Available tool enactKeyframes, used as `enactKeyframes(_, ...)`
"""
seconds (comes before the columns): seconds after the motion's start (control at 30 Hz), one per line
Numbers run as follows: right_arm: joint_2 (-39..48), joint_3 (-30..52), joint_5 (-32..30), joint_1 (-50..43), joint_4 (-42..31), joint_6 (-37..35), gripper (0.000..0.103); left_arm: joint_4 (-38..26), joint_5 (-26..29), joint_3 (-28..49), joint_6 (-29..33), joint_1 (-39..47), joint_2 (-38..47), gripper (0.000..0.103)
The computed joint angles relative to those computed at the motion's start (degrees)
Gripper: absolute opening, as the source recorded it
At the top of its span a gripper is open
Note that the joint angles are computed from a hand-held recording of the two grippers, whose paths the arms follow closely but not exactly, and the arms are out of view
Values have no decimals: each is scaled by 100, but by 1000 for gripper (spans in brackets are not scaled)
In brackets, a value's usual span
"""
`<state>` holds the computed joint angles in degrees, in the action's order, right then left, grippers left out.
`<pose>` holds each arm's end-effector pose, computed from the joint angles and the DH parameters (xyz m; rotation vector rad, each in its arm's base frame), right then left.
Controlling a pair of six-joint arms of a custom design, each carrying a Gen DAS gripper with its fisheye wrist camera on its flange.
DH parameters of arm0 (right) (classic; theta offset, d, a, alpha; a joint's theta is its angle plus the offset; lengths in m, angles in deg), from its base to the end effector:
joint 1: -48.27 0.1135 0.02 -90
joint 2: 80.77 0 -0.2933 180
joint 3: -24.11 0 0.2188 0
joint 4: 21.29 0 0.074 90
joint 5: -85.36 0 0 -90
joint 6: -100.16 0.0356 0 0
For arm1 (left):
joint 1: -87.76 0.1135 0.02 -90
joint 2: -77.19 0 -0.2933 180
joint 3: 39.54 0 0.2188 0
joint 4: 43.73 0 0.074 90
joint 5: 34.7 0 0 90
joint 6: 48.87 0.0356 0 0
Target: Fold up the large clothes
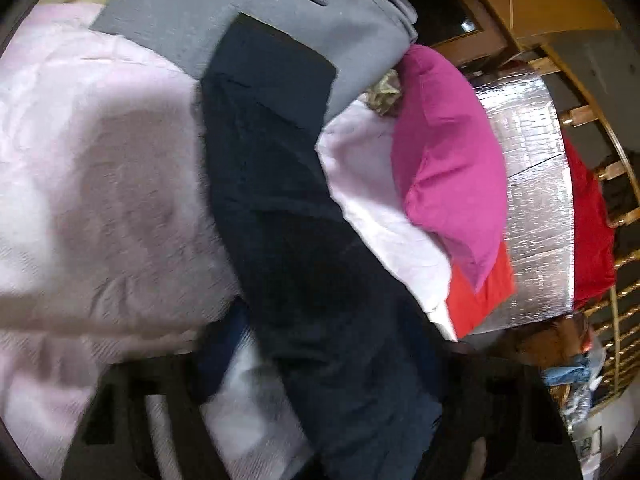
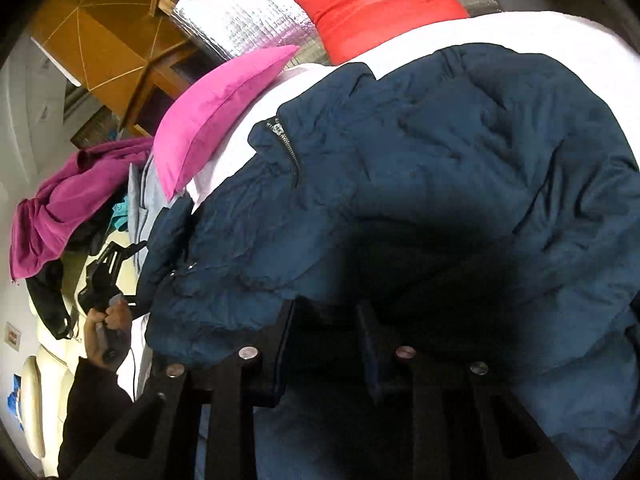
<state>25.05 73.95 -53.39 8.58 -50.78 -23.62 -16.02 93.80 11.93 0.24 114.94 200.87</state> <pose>0.1941 -0.1263 0.1172 0.0823 2.4449 0.8303 0.2967 0.1274 0.0778 -1.0000 2.0776 -0.9052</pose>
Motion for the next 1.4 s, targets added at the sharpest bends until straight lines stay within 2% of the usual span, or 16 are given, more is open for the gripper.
enactKeyframes(0.07, -14, -51, 6, 15, 81, 32, 32, -220, -204, 118, 143, -126, -77, 27)
enactKeyframes(0.17, -114, -90, -1, 51, 118, 116, 32, -406, -580, 10, 365, -447, -604, 17)
enactKeyframes(0.4, -394, 60, -224, -292, -545, -301, 35, -2045, -1899, -500, 1312, -2531, -3492, 14)
enactKeyframes(0.53, -578, 197, -477, -679, -1053, -638, 35, -2768, -3204, -474, 1195, -4787, -3910, 14)
enactKeyframes(0.57, -584, 241, -510, -784, -1176, -741, 35, -2830, -3485, -461, 1103, -5213, -3770, 22)
enactKeyframes(0.6, -571, 288, -508, -896, -1274, -824, 35, -2849, -3706, -475, 1004, -5599, -3559, 49)
enactKeyframes(0.63, -540, 346, -492, -992, -1365, -892, 35, -2836, -3779, -545, 859, -5911, -3264, 62)
enactKeyframes(0.67, -516, 408, -477, -1023, -1426, -896, 35, -2815, -3739, -615, 694, -6061, -3027, 70)
enactKeyframes(0.73, -392, 625, -496, -1263, -1761, -1078, 35, -2771, -3414, -844, 385, -6047, -2912, 70)
enactKeyframes(0.83, -157, 1020, -593, -1566, -2420, -1459, 36, -2866, -2366, -1439, -236, -5246, -3627, 70)
enactKeyframes(0.9, -118, 1203, -652, -1724, -2698, -1677, 37, -3494, -1741, -1600, -115, -4424, -4604, 72)
enactKeyframes(1.03, 18, 1487, -765, -1915, -3133, -1963, 50, -4781, -1540, -1235, 571, -2716, -5610, 91)
enactKeyframes(1.1, 55, 1555, -781, -1938, -3255, -2025, 50, -4607, -1317, -1170, 625, -1860, -5412, 93)
enactKeyframes(1.2, 60, 1540, -770, -1885, -3239, -2018, 50, -3944, -599, -1039, 510, -957, -4145, 93)
enactKeyframes(1.3, -5, 1422, -753, -1726, -2991, -1834, 50, -3161, -238, -901, 68, -795, -2847, 93)
enactKeyframes(1.4, -15, 1366, -759, -1649, -2836, -1738, 50, -1805, -37, -1133, -604, -781, -2095, 91)
